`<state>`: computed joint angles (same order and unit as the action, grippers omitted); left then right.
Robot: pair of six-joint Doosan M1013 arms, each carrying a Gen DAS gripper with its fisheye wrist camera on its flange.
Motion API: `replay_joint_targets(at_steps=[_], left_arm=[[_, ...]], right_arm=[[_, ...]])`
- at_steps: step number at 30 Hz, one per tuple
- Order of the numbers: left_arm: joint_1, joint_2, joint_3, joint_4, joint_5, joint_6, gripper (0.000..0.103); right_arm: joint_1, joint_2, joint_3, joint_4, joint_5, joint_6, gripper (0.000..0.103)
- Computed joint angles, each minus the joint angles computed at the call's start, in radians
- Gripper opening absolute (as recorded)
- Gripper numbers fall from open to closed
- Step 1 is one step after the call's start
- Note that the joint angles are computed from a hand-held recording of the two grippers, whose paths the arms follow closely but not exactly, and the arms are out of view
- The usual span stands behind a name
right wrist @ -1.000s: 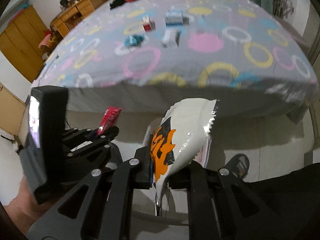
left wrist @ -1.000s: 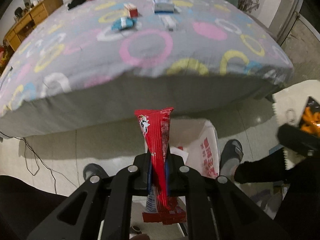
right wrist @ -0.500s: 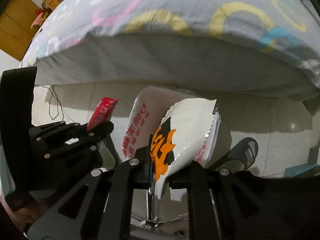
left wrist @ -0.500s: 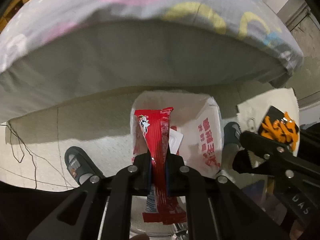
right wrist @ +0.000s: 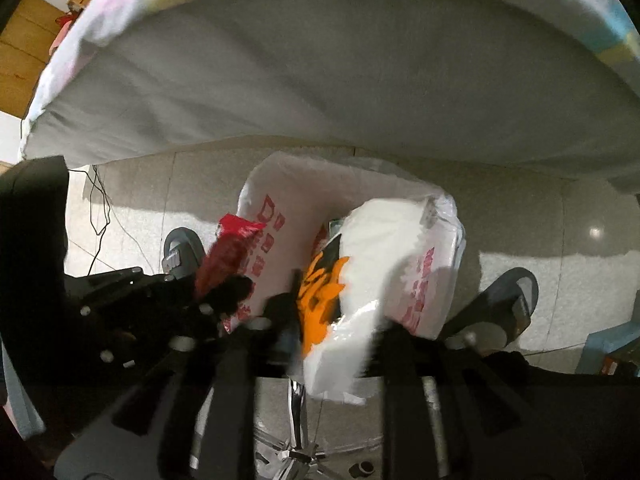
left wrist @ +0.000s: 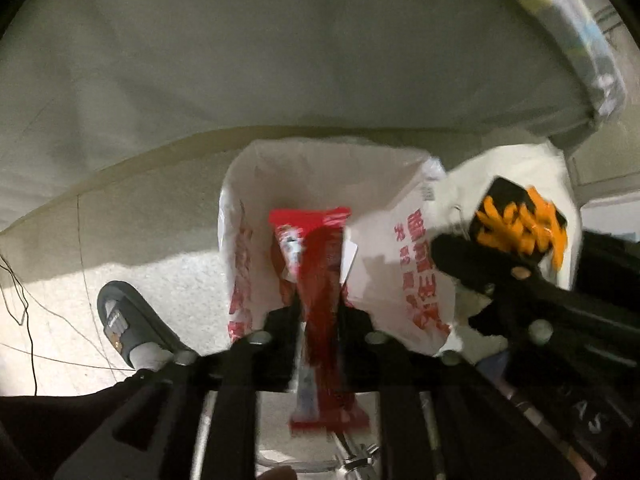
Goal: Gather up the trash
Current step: 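Open the left tool over the bag while the right tool releases its packet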
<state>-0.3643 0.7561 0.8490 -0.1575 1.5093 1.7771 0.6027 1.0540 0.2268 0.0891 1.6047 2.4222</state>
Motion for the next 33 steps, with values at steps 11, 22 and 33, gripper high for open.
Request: replay_joint_targets(at_steps=[11,22,33], left_arm=[[0.008,0.013,-0.013,0.012,0.020,-0.044,0.082],[0.012,-0.016,-0.002,0.034,-0.040,-0.063,0.082],[0.025,-0.052,0.011,0.041,-0.108,-0.097,0.082]], right_arm=[[0.001,0.035,-0.071,-0.026,0.056,0.018,0.067],[0.012,-0.018,-0.016,-0.090,0.025,0.039,0.069],[0.044,-0.033,-0.081,-0.207,0.058,0.046,0.069]])
